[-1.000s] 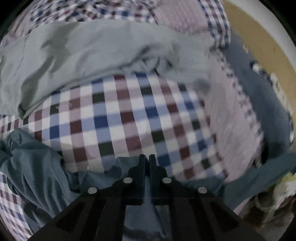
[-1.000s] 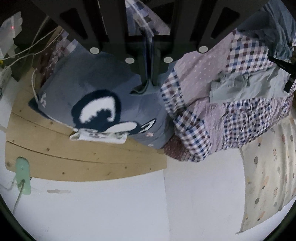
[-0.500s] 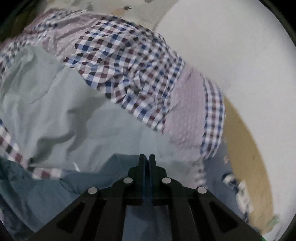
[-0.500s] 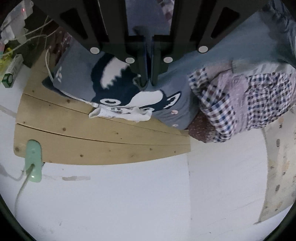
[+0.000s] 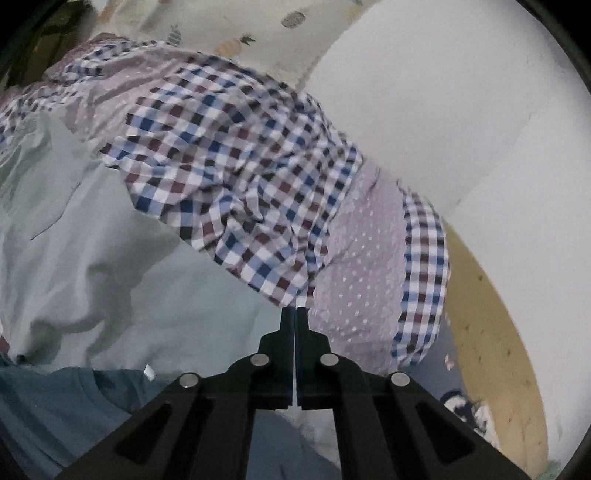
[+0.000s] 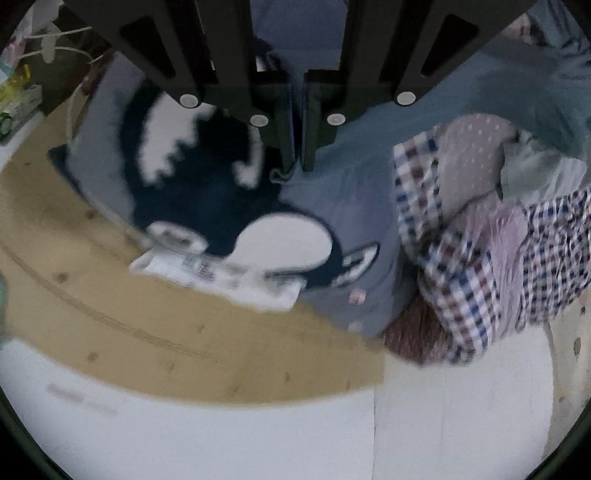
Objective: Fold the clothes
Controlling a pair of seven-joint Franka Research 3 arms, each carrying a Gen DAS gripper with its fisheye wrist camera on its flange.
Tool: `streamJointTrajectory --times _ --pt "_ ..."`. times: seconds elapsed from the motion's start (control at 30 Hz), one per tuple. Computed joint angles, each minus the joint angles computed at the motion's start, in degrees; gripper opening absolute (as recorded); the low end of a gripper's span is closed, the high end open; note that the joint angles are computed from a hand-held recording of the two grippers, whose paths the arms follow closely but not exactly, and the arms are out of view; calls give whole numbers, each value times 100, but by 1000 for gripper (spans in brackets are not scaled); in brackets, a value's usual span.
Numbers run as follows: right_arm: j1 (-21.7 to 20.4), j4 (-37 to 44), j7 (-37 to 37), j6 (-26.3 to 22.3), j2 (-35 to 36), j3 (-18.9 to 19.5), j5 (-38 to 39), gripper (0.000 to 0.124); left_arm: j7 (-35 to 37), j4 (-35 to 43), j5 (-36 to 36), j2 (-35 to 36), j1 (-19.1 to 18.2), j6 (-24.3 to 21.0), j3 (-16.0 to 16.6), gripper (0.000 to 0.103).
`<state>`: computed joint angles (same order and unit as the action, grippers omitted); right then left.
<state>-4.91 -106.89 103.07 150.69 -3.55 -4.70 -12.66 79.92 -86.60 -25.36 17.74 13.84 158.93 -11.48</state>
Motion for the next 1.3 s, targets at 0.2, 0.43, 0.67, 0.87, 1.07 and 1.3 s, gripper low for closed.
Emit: streamJointTrajectory --times 0.2,0.43,0.67,0.87,1.07,1.3 --pt "-77 -60 943 -278 -116 -2 -685 44 1980 -852 -1758 -660 557 -407 -525 24" --pt "-319 -983 1701 178 -1076 257 -1334 62 4968 -3064 -4647 -2548 1059 -1859 135 84" --pt "-53 -2003 1313 720 -2000 614 -341 69 5087 -3857 -3368 -3211 1271 -1858 1106 85" --pt "1055 -2231 239 647 -2155 829 1139 69 5549 -4829 -3777 -3984 1006 -2184 1981 85" --pt "2238 -1309 -775 386 -1266 1207 2200 69 6266 -5968 -5347 -4785 452 -2203 2821 87" --pt "3142 1124 -764 -367 906 1740 1891 69 6212 -5870 -5723 -4333 439 -3228 3196 87"
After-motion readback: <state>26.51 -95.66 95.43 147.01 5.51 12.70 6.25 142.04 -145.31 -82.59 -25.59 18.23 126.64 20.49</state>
